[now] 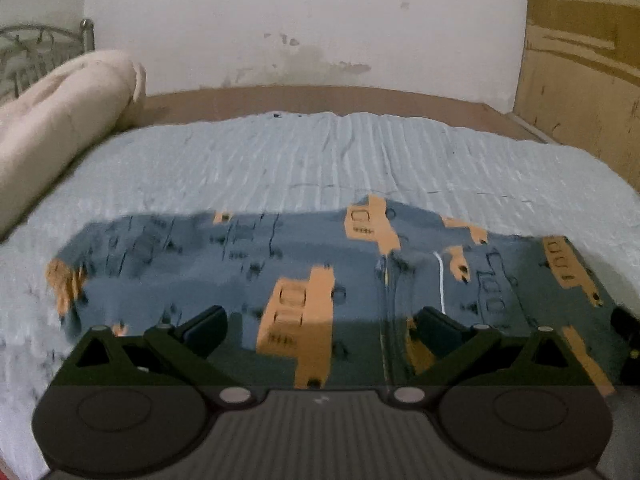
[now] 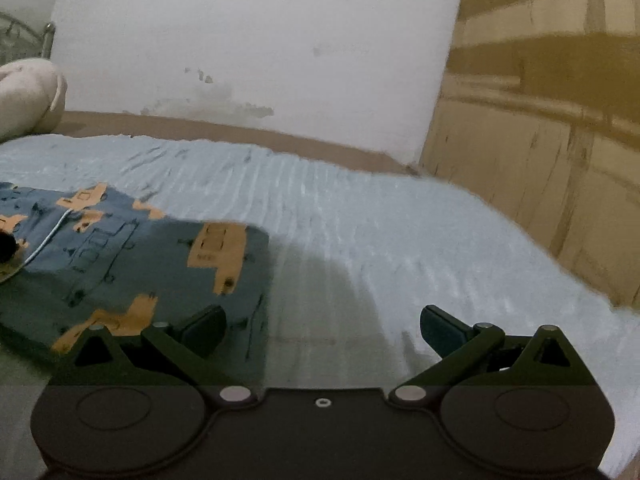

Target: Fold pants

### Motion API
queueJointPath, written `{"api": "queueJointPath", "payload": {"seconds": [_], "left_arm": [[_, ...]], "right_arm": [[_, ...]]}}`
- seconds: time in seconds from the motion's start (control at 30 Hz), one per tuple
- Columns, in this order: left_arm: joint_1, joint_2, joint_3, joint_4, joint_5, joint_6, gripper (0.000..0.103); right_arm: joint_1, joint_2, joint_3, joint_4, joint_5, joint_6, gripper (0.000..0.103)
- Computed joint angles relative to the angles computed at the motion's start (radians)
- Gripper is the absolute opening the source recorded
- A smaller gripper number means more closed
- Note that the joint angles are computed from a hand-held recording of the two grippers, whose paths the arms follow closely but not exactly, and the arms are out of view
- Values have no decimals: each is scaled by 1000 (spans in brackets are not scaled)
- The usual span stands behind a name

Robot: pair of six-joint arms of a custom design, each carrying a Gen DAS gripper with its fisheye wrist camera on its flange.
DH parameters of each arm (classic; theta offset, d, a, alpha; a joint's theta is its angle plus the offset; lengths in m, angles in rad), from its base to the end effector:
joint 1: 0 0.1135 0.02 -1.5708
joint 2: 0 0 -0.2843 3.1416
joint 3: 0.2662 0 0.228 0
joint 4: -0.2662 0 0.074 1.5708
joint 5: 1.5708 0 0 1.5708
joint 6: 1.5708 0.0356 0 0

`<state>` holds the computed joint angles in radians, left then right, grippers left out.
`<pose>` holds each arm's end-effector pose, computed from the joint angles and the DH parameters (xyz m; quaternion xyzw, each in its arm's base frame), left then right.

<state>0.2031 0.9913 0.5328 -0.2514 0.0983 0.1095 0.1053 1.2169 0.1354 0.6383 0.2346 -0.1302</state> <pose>0.1683 0.0311 0.2365 -0.0220 0.9076 0.0208 0.4186 0.1758 0.0103 0.1676 -0.0365 0.8410 -0.1055 0.5295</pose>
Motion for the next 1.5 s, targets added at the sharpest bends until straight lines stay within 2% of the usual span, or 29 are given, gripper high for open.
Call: {"api": "queueJointPath", "payload": {"seconds": [0.03,0.07,0.17,0.27,0.33,0.4,0.5,0.63,0.77,0.87,0.93,1.0,1.07,1.13,1.23,1.37,1.5], "left_arm": [[-32,43,14,22,-38,-13,102],[-52,78,27,36,-64,-21,102],[-79,181,83,67,-100,-38,103],[-64,272,136,70,-71,-29,103],[-34,305,155,66,-25,-14,103],[1,304,147,69,26,-6,103],[41,266,113,57,70,26,103],[59,165,56,30,66,51,102],[118,70,32,-47,98,76,102],[173,13,29,-121,92,132,102],[231,-38,27,-175,107,202,102],[340,-96,37,-241,173,274,102],[509,-119,63,-322,301,379,102],[677,-107,96,-393,404,478,102],[878,-44,160,-479,523,598,102],[1013,39,212,-492,591,654,102],[1081,124,250,-466,606,661,102]], "right_arm": [[21,30,10,38,26,-15,102],[19,53,32,46,9,-25,102],[-12,150,149,-12,-112,-84,102],[-29,258,258,-46,-151,-128,102],[-40,333,330,-65,-131,-135,102],[-53,383,368,-69,-107,-115,102],[-100,388,374,-101,-147,-52,102],[-87,308,296,-93,-119,-53,102],[-28,172,178,-92,-50,-50,102],[55,49,70,-87,51,-28,102],[129,-43,14,-127,125,24,102],[218,-140,-18,-193,214,89,102],[368,-267,-40,-284,345,176,102],[500,-321,-34,-336,430,230,102],[665,-237,-4,-291,507,252,102],[696,-31,76,-130,440,161,102],[638,197,215,-30,344,35,102]]}}
